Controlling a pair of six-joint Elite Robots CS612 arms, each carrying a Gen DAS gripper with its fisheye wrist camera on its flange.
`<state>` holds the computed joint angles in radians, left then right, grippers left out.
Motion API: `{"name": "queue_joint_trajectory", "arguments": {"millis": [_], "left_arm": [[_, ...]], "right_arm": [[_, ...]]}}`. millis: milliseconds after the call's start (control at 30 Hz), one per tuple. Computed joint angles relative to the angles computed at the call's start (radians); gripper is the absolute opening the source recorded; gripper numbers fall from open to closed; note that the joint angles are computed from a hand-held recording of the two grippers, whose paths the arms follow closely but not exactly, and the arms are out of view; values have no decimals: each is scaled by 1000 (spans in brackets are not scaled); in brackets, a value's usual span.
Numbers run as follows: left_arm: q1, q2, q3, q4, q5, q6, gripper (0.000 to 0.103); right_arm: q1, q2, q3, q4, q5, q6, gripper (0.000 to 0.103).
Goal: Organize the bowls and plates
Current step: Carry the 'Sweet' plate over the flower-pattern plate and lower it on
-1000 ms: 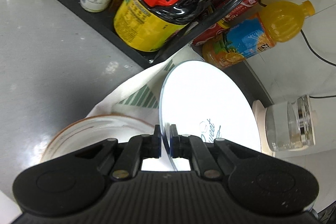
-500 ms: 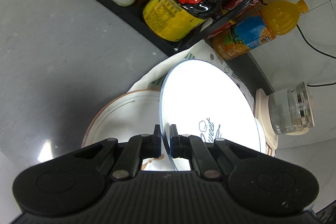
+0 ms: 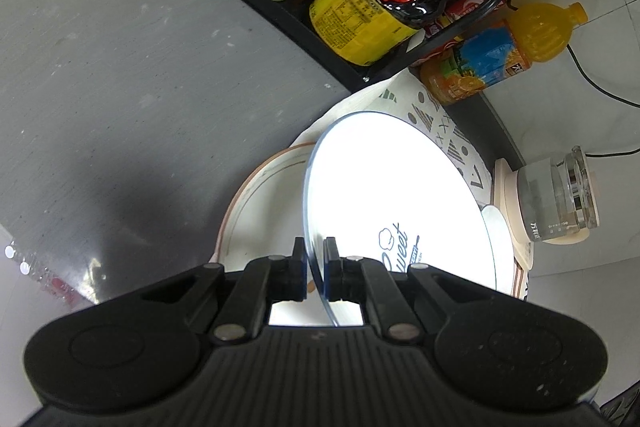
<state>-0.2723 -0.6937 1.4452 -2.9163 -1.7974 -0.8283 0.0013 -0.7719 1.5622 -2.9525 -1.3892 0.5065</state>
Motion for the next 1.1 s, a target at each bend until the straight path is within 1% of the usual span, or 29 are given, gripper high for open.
{"name": "queue_joint_trajectory", "arguments": {"millis": [367, 600, 767, 933, 1100], "left_arm": [[6, -6, 32, -6, -15, -3, 5], [8, -3, 32, 13, -23, -3, 5], [5, -2, 33, 31, -33, 7, 6], [1, -1, 32, 37, -26, 22, 6], [3, 4, 28, 53, -39, 22, 6]], "right_arm": [[6, -11, 24, 18, -9, 2, 10], [12, -8, 17, 41, -21, -6, 10], [7, -10, 20, 60, -20, -4, 10], [7, -9, 24, 59, -28, -27, 10], [8, -4, 23, 67, -35, -42, 10]]}}
